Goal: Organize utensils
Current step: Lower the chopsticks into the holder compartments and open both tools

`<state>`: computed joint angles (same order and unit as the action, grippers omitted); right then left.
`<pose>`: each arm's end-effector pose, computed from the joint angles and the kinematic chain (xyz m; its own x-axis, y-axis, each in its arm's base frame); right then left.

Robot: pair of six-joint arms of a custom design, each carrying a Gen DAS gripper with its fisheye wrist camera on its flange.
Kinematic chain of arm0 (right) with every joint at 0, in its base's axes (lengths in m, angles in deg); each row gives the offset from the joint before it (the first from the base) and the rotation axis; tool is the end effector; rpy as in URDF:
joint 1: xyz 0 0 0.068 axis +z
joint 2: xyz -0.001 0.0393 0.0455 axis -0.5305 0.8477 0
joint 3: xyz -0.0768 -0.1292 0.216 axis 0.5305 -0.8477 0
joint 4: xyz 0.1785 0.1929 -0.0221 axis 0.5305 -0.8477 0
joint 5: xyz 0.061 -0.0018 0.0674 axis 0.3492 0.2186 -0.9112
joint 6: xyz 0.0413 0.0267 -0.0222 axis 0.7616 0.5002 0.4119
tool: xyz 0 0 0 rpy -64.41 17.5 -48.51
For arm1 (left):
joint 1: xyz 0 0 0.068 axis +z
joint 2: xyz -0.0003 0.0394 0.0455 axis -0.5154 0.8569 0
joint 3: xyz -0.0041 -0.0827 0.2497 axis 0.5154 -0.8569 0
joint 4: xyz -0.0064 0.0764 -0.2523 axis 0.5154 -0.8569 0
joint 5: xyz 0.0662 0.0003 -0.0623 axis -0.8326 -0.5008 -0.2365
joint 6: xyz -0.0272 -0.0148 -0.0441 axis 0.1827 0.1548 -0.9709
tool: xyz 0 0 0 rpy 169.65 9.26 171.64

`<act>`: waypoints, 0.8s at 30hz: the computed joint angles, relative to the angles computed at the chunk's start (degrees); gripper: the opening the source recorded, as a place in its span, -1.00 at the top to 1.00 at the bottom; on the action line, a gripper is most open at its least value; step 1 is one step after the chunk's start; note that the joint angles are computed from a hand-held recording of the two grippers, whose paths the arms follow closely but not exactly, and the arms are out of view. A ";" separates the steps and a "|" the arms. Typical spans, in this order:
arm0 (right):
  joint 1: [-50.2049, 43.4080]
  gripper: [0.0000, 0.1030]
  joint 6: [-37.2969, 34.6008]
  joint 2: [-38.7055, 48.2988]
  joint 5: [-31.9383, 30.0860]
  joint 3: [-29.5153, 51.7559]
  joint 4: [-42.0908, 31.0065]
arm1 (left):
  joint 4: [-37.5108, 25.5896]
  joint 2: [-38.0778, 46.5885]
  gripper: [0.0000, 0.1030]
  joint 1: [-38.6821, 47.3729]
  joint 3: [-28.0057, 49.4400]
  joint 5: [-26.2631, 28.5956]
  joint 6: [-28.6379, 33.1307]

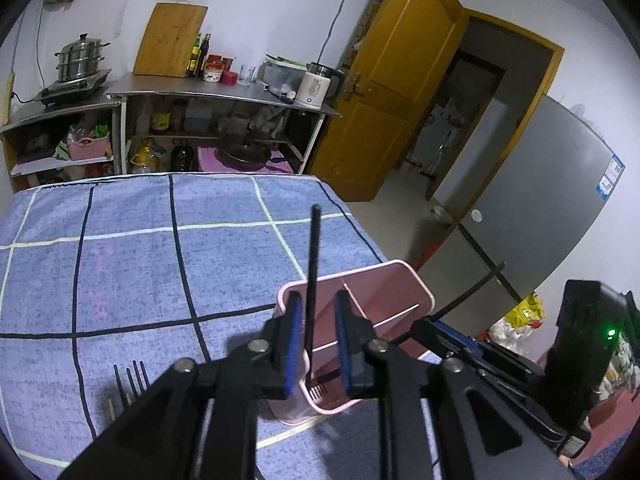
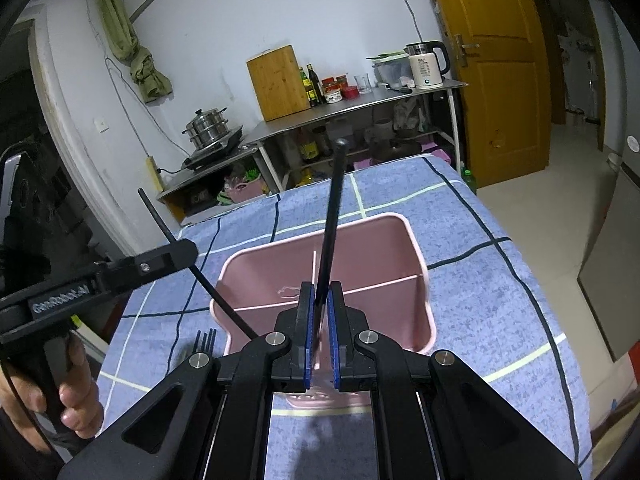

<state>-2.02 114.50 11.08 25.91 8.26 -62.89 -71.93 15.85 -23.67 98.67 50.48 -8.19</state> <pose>0.2347 0.1184 0.2463 -0.5369 0.4220 -0.7305 0.2693 0.9063 0.3257 0.3397 0.0171 0.2796 -0.6628 0.2562 -0.7036 0.6510 0.6615 -0.3724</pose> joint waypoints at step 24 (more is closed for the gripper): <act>17.65 0.19 8.97 -7.65 18.86 0.19 -10.04 | -8.89 -7.13 0.01 17.48 -7.00 9.00 22.29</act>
